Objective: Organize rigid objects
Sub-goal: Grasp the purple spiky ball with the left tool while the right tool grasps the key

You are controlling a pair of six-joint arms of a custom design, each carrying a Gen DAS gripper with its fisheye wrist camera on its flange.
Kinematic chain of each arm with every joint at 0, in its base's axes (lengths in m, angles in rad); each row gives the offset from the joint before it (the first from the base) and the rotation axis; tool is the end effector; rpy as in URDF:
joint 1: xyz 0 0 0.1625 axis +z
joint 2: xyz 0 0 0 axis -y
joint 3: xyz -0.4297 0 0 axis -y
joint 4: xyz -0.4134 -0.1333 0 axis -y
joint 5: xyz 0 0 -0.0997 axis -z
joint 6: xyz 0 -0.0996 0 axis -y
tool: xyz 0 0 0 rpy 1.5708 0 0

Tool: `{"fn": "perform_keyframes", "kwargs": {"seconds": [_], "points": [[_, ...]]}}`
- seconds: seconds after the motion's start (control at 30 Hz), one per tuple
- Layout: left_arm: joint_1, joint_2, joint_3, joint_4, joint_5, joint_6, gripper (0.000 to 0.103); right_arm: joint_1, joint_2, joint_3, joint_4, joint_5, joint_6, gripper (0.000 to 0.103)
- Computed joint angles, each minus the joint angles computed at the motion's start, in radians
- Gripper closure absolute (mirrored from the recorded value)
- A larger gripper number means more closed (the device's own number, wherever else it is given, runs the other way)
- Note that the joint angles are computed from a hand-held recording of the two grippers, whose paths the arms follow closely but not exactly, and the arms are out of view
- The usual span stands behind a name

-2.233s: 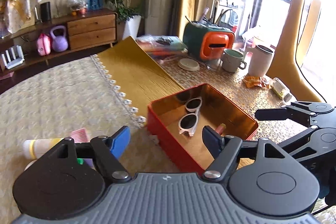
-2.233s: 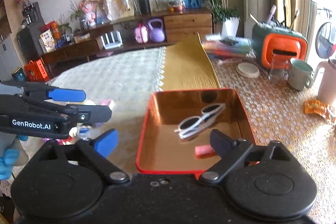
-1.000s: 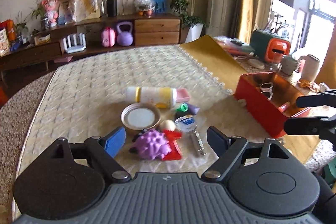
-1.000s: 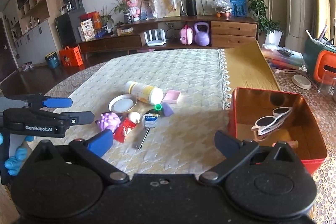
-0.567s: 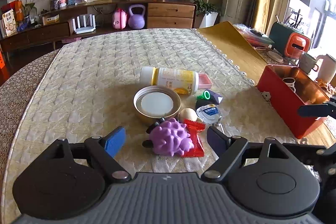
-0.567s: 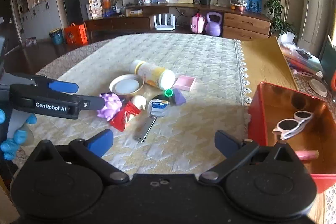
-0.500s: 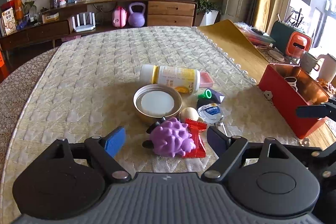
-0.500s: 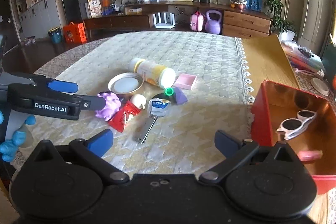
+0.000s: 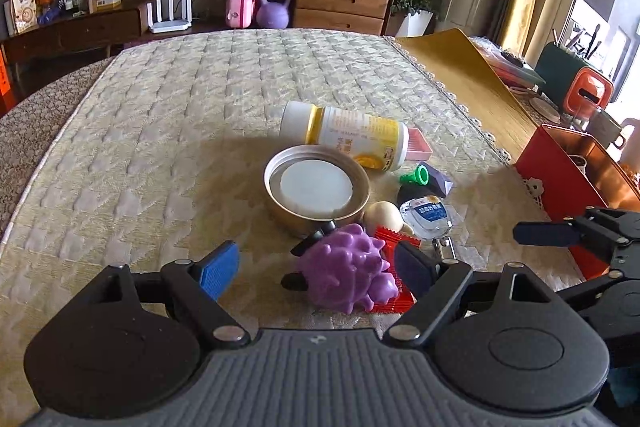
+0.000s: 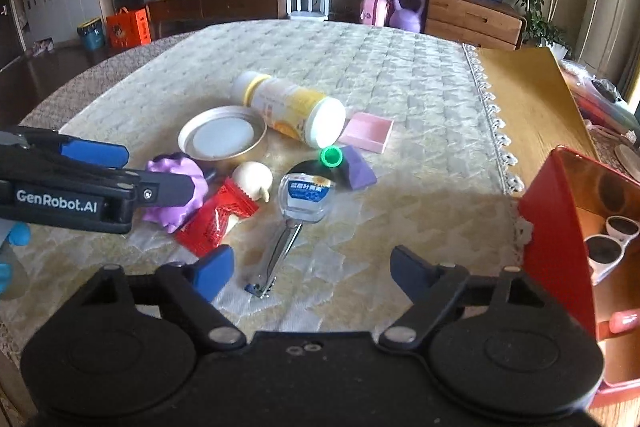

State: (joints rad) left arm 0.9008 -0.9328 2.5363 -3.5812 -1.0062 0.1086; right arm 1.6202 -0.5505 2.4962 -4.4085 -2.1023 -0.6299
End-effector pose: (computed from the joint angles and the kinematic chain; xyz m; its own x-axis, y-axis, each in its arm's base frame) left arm -0.0818 -0.4037 0.0567 -0.7272 0.4345 -0.5314 0.6529 0.6767 -0.3402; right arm 0.0997 -0.3398 0.0263 -0.6932 -0.0854 0.7156 -0.5437 0.7138 -0.4415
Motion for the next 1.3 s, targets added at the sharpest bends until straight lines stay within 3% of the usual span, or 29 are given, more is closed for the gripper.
{"fn": "perform_keyframes", "kwargs": {"seconds": [0.2,0.47,0.67,0.83,1.07,1.3], "points": [[0.017,0.006,-0.005,0.002,-0.021,-0.002,0.018,-0.001,0.000,-0.024,0.036,-0.011,-0.005,0.030],[0.044,-0.006,-0.010,0.027,-0.083,-0.021,0.036,0.006,0.011,-0.050,0.067,-0.026,0.004,0.044],[0.047,-0.008,-0.012,0.047,-0.100,-0.032,0.041,0.015,0.021,-0.060,0.069,-0.028,0.011,0.049],[0.045,-0.004,-0.013,0.050,-0.096,-0.040,0.042,0.022,0.025,-0.064,0.077,-0.024,0.012,0.059],[0.039,-0.003,-0.011,0.048,-0.085,-0.042,0.042,0.027,0.042,-0.063,0.042,-0.025,-0.020,0.085],[0.025,-0.007,-0.004,0.052,-0.063,-0.057,0.042,0.016,0.048,-0.025,-0.037,0.000,-0.041,0.092]]}}
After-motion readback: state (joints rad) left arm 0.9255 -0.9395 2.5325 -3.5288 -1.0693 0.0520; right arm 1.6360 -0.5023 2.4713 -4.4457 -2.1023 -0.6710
